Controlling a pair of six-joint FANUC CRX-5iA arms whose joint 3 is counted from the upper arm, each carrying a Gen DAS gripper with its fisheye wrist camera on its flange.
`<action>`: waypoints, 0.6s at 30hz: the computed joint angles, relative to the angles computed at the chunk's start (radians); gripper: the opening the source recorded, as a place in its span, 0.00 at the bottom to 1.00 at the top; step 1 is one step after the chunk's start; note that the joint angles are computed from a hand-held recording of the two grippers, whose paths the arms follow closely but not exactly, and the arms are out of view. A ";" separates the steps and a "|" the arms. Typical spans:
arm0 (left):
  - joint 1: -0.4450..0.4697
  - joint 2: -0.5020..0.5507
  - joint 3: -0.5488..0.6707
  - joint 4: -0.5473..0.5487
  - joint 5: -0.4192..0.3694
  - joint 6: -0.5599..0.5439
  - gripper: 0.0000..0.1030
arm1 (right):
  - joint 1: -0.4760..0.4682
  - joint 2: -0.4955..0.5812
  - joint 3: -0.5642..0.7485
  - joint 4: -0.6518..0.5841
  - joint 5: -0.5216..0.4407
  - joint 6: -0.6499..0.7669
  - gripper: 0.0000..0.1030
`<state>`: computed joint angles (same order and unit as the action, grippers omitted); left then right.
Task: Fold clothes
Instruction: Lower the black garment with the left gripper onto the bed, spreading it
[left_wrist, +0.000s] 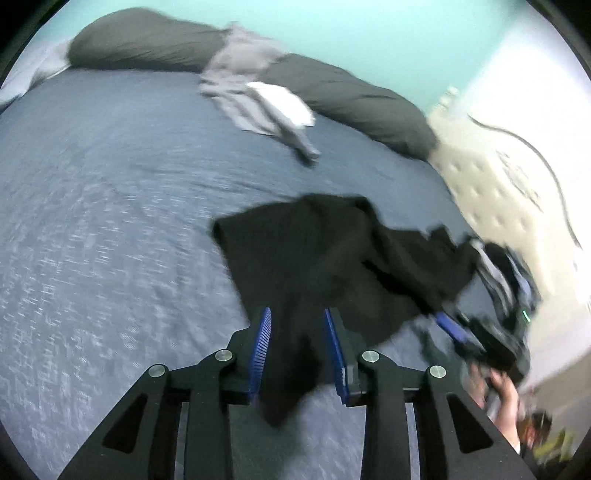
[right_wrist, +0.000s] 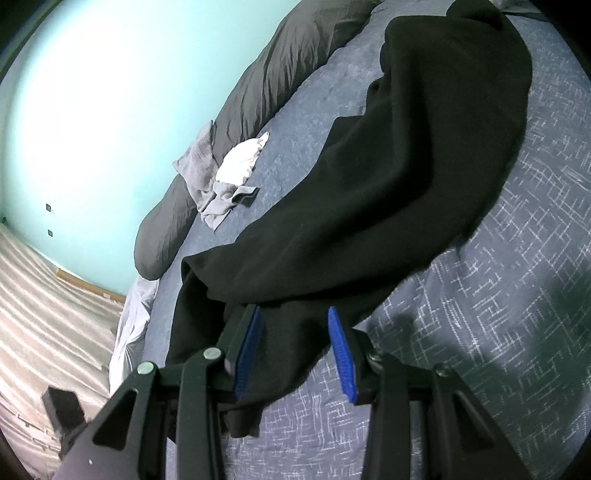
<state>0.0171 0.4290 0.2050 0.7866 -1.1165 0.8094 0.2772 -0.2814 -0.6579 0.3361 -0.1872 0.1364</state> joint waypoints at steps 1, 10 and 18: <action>-0.006 0.028 0.038 -0.028 0.008 0.028 0.32 | 0.000 0.000 -0.001 0.004 -0.001 -0.002 0.37; -0.053 0.257 0.317 -0.118 0.006 0.184 0.32 | 0.003 0.023 0.030 -0.060 -0.025 0.072 0.37; -0.068 0.368 0.422 -0.054 -0.007 0.249 0.35 | -0.002 0.048 0.071 -0.151 -0.048 0.168 0.37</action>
